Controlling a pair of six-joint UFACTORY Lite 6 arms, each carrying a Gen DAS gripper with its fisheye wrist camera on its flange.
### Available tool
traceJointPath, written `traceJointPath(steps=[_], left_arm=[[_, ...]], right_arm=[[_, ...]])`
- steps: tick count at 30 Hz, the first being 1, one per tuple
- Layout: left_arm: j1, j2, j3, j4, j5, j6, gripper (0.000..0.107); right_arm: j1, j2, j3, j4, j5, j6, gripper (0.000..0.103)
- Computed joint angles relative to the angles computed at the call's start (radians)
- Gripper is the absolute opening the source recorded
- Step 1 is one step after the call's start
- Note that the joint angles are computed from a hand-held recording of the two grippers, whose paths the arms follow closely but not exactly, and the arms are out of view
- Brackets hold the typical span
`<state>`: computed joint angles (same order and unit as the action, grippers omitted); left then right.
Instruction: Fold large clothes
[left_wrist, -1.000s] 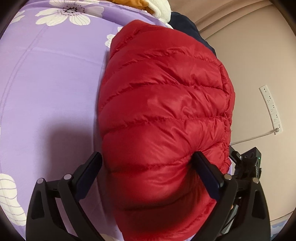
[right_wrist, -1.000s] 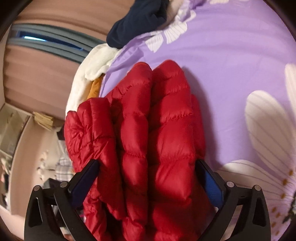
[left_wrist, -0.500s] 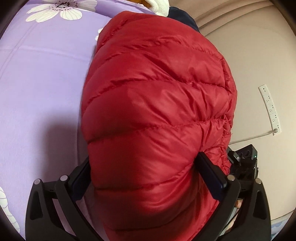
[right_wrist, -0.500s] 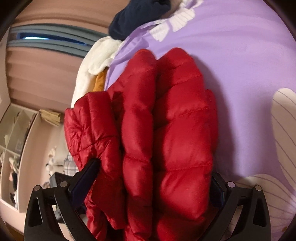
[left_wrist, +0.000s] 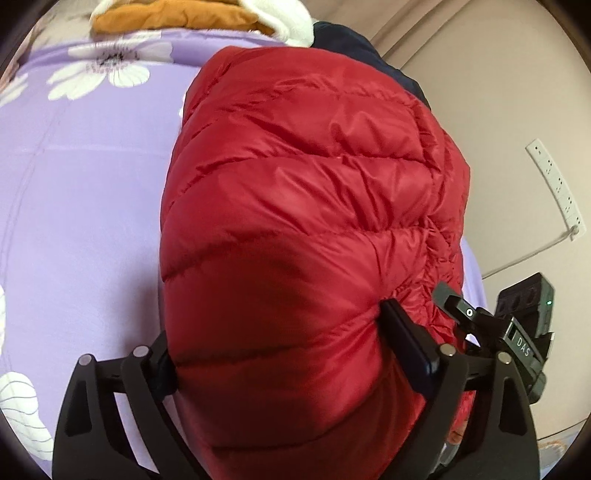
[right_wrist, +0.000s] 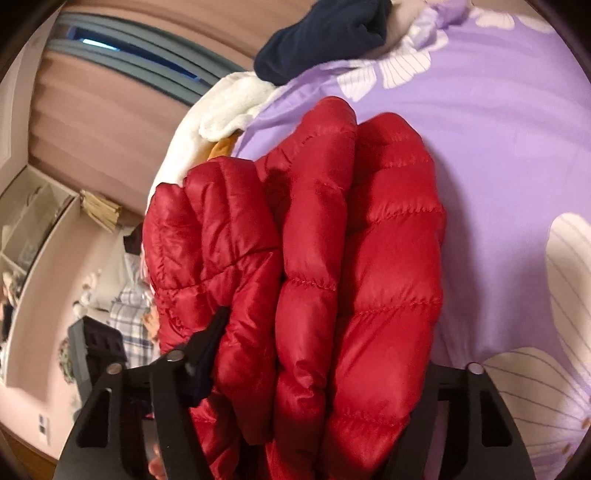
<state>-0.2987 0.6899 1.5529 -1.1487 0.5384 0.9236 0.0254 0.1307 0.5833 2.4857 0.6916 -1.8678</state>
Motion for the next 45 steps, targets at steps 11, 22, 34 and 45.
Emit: traceJointPath(steps=[11,22,34,45], left_arm=[[0.013,-0.290,-0.355,-0.227,-0.115,0.359,0.082],[0.025,-0.427,-0.473,-0.319,-0.128,0.474,0.082],[0.091,-0.598,-0.612,-0.284,-0.104,0.458,0.082],[0.173,-0.774,-0.753,-0.281,-0.083,0.459,0.082]], right_arm=[[0.130,-0.118,-0.088,0.284,-0.003,-0.280,0.047],[0.202,-0.207,-0.115,0.389,-0.019,-0.387,0.047],[0.211,-0.240,-0.132,0.357,-0.020,-0.394,0.047],[0.221,-0.247,-0.133,0.310,-0.005,-0.405,0.047]])
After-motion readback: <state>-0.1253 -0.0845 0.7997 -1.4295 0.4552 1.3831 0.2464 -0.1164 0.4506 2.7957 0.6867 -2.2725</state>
